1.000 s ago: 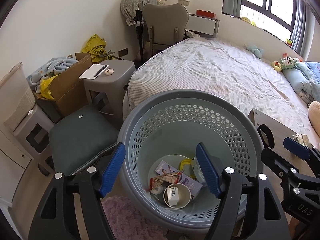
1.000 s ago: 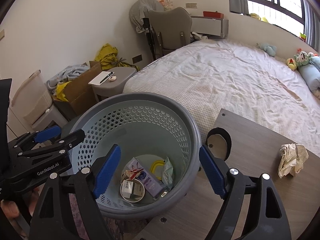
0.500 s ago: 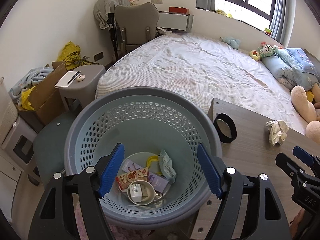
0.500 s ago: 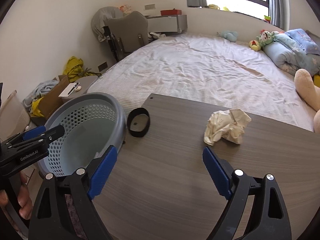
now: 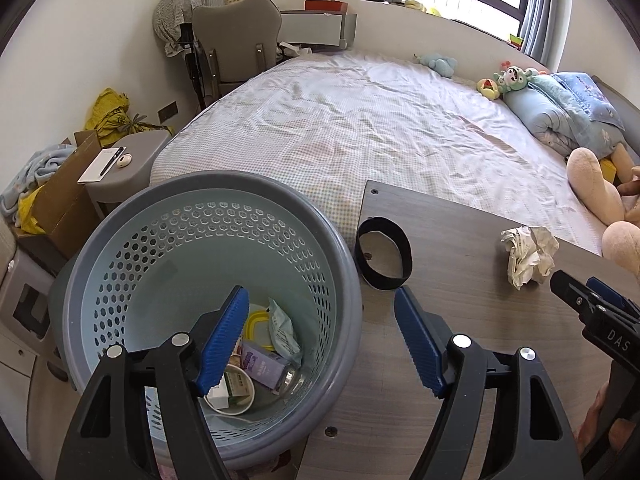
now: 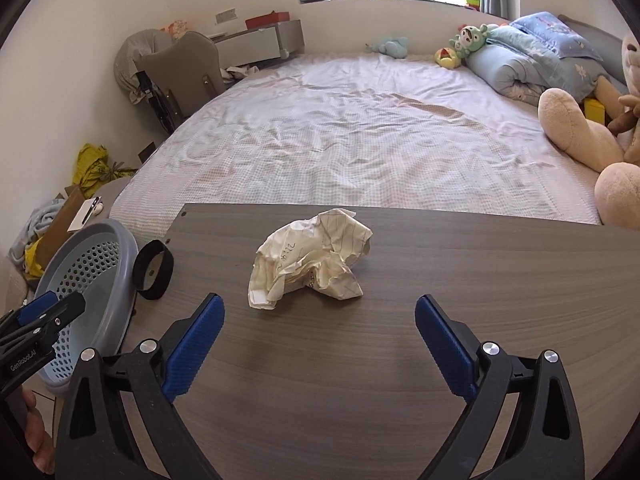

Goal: Collect trash
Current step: 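Withdraw both open grippers from the basket back toward the table, then grasp the crumpled white paper with the right gripper and lift it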

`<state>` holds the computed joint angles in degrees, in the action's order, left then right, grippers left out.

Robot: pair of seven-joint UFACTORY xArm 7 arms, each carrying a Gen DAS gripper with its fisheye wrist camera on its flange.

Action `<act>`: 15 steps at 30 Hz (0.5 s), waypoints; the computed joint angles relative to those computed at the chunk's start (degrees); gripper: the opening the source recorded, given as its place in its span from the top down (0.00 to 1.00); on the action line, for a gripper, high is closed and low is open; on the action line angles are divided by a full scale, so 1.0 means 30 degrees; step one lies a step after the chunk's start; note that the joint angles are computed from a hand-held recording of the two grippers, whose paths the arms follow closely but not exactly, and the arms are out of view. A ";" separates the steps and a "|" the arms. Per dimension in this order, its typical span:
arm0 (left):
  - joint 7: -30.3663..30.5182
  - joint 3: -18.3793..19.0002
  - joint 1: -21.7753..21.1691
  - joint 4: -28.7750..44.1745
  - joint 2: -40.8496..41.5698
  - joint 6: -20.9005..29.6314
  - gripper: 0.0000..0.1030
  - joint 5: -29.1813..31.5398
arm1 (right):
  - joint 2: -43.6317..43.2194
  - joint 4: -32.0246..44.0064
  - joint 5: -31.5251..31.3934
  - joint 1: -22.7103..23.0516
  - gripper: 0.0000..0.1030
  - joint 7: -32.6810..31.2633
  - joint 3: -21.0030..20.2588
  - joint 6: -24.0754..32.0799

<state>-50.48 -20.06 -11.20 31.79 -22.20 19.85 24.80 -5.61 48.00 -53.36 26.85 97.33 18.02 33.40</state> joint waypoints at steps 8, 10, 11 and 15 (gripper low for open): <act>-0.0390 -0.0015 0.0107 0.0624 0.0847 0.0257 0.30 0.0596 | 0.1720 0.1362 0.0430 -0.0053 0.06 -0.1474 -0.0834 -0.0340; -0.0486 0.0063 0.0085 0.0709 0.0992 0.0314 0.30 0.0714 | 0.2219 0.1772 0.0811 0.0107 0.06 -0.1899 -0.1055 -0.0232; -0.0490 0.0153 0.0046 0.0685 0.1015 0.0297 0.30 0.0728 | 0.2453 0.1961 0.0856 0.0198 0.06 -0.2012 -0.1175 -0.0192; -0.0504 0.0358 -0.0022 0.0758 0.1201 0.0275 0.30 0.0825 | 0.3208 0.2578 0.0880 0.0665 0.06 -0.2330 -0.1585 0.0171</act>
